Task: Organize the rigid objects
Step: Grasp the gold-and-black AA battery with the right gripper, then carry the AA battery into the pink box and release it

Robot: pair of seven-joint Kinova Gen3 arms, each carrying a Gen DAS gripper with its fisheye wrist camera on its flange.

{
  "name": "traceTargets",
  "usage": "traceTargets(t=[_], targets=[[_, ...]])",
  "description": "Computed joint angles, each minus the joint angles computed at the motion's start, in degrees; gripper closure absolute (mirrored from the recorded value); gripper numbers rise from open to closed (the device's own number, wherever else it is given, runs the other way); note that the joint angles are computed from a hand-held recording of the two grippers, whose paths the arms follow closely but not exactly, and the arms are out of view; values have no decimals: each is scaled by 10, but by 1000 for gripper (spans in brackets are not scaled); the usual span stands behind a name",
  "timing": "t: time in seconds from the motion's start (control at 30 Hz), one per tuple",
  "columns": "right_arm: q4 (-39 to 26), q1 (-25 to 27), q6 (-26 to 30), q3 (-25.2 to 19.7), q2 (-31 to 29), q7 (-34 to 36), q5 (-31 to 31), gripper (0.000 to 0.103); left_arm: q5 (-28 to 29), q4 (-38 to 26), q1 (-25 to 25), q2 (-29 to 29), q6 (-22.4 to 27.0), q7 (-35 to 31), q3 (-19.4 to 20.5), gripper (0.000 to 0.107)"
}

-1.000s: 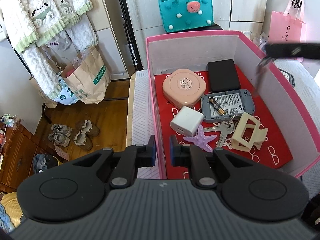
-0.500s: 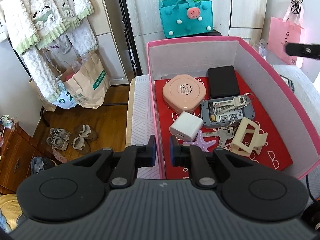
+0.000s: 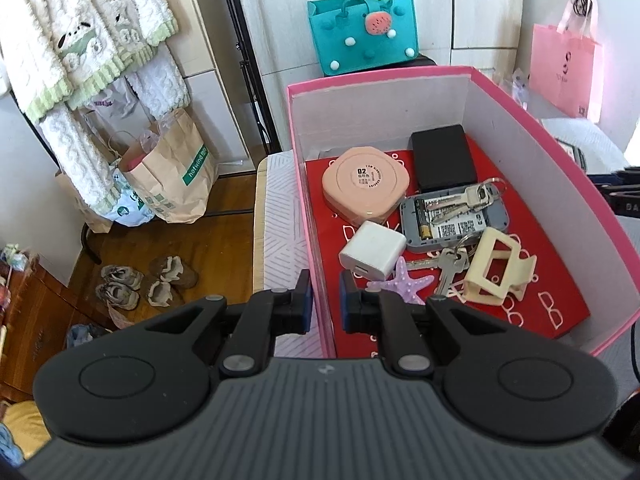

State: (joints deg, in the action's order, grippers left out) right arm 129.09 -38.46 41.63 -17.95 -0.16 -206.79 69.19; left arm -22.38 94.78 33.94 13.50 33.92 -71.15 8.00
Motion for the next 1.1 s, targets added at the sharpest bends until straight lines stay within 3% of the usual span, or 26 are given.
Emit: traceTargets(t=[0.13, 0.3, 0.4, 0.5, 0.57, 0.6, 0.87, 1.1], targets=[[-27, -9, 28, 4, 40, 4, 1, 53, 2, -7, -1, 4, 15, -13, 3, 96], [-33, -13, 13, 27, 63, -19, 19, 54, -20, -1, 13, 3, 10, 6, -5, 96], [-49, -33, 58, 27, 90, -11, 20, 54, -35, -1, 19, 4, 12, 15, -7, 96], [-46, -48, 65, 30, 94, -26, 36, 70, -29, 0, 13, 3, 10, 12, -3, 96], [-43, -52, 63, 31, 94, -32, 46, 91, -25, 0, 10, 3, 10, 9, -2, 96], [-44, -54, 64, 30, 95, -29, 46, 93, -26, 0, 11, 3, 11, 10, -2, 96], [-43, -61, 74, 27, 78, -37, 17, 92, -22, 6, 9, 2, 0, 10, -2, 96], [-43, -76, 127, 3, 39, -31, -1, 92, 0, 8, -3, 0, -6, -6, 3, 96]])
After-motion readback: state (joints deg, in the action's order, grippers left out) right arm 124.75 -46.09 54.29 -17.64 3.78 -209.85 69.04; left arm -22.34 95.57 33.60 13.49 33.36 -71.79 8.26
